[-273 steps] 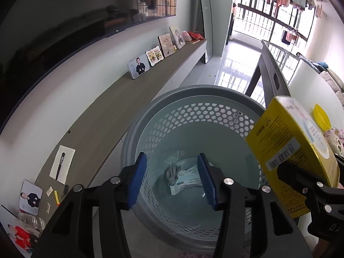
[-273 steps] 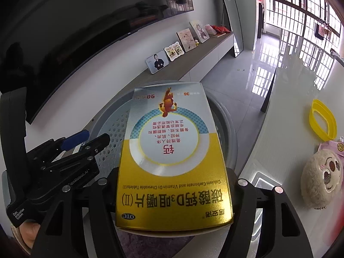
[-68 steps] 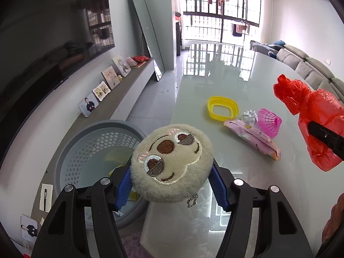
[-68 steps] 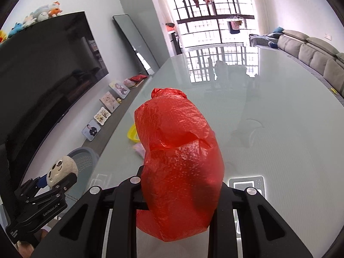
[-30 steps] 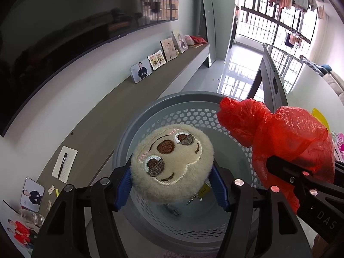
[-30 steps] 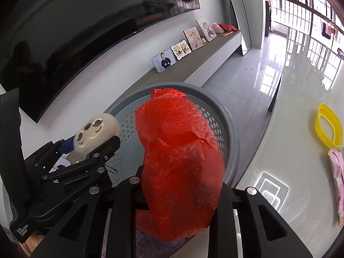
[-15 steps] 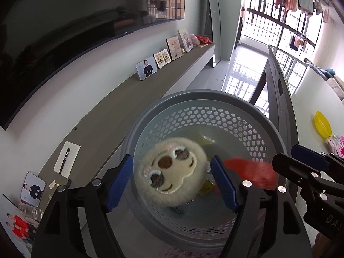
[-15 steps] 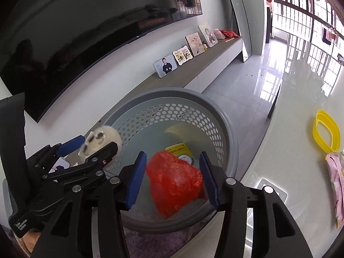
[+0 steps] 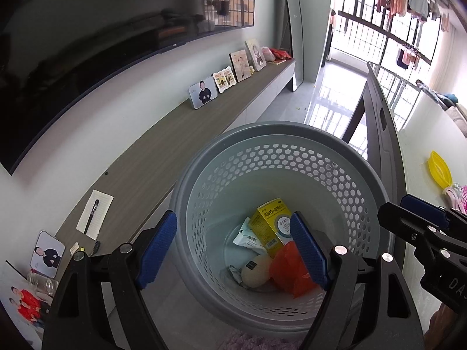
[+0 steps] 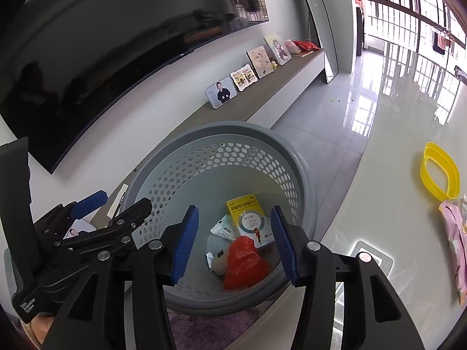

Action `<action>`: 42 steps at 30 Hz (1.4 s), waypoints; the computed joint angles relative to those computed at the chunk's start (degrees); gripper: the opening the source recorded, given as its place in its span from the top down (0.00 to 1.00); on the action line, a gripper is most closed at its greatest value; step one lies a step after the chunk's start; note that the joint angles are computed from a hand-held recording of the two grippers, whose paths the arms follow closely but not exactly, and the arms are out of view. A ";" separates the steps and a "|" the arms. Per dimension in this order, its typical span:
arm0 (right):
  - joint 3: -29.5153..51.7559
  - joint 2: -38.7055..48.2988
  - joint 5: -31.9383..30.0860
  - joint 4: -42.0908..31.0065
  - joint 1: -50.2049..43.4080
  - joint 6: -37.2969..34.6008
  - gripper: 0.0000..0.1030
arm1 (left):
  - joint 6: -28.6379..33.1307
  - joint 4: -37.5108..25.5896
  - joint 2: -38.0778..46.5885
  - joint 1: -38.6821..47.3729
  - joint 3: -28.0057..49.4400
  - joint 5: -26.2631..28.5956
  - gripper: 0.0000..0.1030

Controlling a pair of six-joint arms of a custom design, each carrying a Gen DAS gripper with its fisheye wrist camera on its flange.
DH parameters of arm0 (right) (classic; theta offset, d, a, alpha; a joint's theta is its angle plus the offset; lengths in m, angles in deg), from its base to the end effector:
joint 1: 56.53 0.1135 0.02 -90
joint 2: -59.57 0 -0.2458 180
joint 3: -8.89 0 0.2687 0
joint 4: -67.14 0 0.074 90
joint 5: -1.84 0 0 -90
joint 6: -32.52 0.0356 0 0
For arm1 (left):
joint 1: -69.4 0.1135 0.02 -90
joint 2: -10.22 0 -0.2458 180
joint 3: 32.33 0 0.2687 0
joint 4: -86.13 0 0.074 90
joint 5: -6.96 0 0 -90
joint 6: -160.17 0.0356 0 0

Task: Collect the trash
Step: 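Withdraw both tools from the basket back over the table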

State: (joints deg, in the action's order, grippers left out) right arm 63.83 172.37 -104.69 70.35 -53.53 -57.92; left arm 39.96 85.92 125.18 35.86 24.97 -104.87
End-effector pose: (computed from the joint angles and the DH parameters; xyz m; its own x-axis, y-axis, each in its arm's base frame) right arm 0.3198 0.0269 0.0244 -0.8128 -0.0500 -0.5803 -0.2208 0.9484 0.2276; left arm 0.2777 -0.1682 0.0187 -0.7851 -0.0399 -0.6181 -0.0544 0.9985 0.0045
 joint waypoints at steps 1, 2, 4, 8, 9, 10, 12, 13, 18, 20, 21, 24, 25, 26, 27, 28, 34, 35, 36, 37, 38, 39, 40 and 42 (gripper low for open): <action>-0.08 -0.05 -0.06 0.12 -0.06 0.04 0.52 | 0.02 -0.03 -0.03 -0.02 -0.01 -0.02 0.24; -0.19 -0.12 -0.11 0.23 -0.08 0.06 0.52 | 0.03 -0.06 -0.19 -0.08 -0.15 -0.11 0.24; -0.43 -0.28 -0.26 0.38 -0.17 0.03 0.52 | 0.02 -0.17 -0.63 -0.20 -0.49 -0.33 0.24; -1.09 -0.61 -0.39 1.00 -0.17 0.13 0.52 | -0.18 -0.42 -2.01 -0.49 -1.50 -0.99 0.23; -1.24 -0.71 -0.42 1.15 -0.13 0.15 0.52 | -0.47 -0.79 -2.43 -0.83 -1.67 -1.40 0.23; -1.48 -0.93 -0.44 1.31 -0.11 0.16 0.52 | -0.49 -0.86 -2.86 -0.87 -1.99 -1.61 0.22; -2.08 -1.44 -0.43 1.75 -0.03 0.20 0.52 | -0.77 -1.22 -3.86 -1.21 -2.58 -2.24 0.21; -2.55 -1.85 -0.43 2.09 -0.04 0.18 0.52 | -0.85 -1.36 -4.52 -1.41 -3.04 -2.56 0.21; -5.18 -4.15 0.18 3.82 0.27 0.13 0.52 | -1.24 -2.33 -7.23 -2.40 -4.80 -3.85 0.20; -6.40 -5.30 0.51 4.17 0.31 0.17 0.52 | -1.52 -2.75 -8.64 -2.97 -5.71 -4.34 0.20; -7.25 -6.03 0.66 4.47 0.36 0.29 0.52 | -1.71 -3.04 -9.46 -3.33 -6.20 -4.61 0.20; -9.92 -8.34 0.66 5.36 -0.06 0.55 0.51 | -2.01 -3.31 -11.70 -4.23 -7.85 -5.26 0.18; -11.06 -9.37 0.68 5.67 -0.28 0.66 0.51 | -2.26 -3.41 -12.28 -4.70 -8.27 -5.51 0.18; -11.96 -10.20 0.70 5.89 -0.53 0.73 0.51 | -2.49 -3.54 -13.11 -5.25 -8.88 -5.69 0.18; -13.08 -11.23 0.78 6.13 -0.81 0.80 0.51 | -2.69 -3.62 -13.63 -5.71 -9.22 -5.79 0.18; -14.33 -12.49 0.89 6.27 -1.13 0.90 0.50 | -2.86 -3.87 -14.23 -6.23 -9.44 -5.86 0.18; -21.37 -19.99 0.82 6.06 -4.81 0.73 0.50 | -4.19 -4.55 -16.53 -10.28 -10.69 -6.67 0.15; -22.50 -21.40 0.66 5.80 -5.77 0.57 0.50 | -4.55 -4.94 -16.55 -11.17 -10.39 -6.89 0.15; -23.72 -22.82 0.43 5.60 -6.90 0.32 0.50 | -4.72 -5.04 -16.72 -11.96 -10.36 -6.96 0.15; -24.80 -24.21 0.29 5.31 -7.84 0.14 0.49 | -5.07 -5.38 -16.78 -12.96 -10.13 -7.16 0.15; -25.95 -25.69 0.10 4.99 -9.05 -0.17 0.49 | -5.51 -5.72 -16.67 -14.00 -9.83 -7.43 0.15; -26.97 -27.02 -0.09 4.66 -10.17 -0.49 0.49 | -5.63 -5.75 -16.60 -14.76 -9.64 -7.50 0.15; -27.87 -28.35 -0.40 4.17 -11.48 -0.99 0.48 | -5.82 -5.90 -16.49 -15.57 -9.36 -7.57 0.15; -29.56 -31.04 -1.04 2.92 -14.25 -2.19 0.48 | -5.90 -5.79 -15.95 -16.92 -8.72 -7.44 0.14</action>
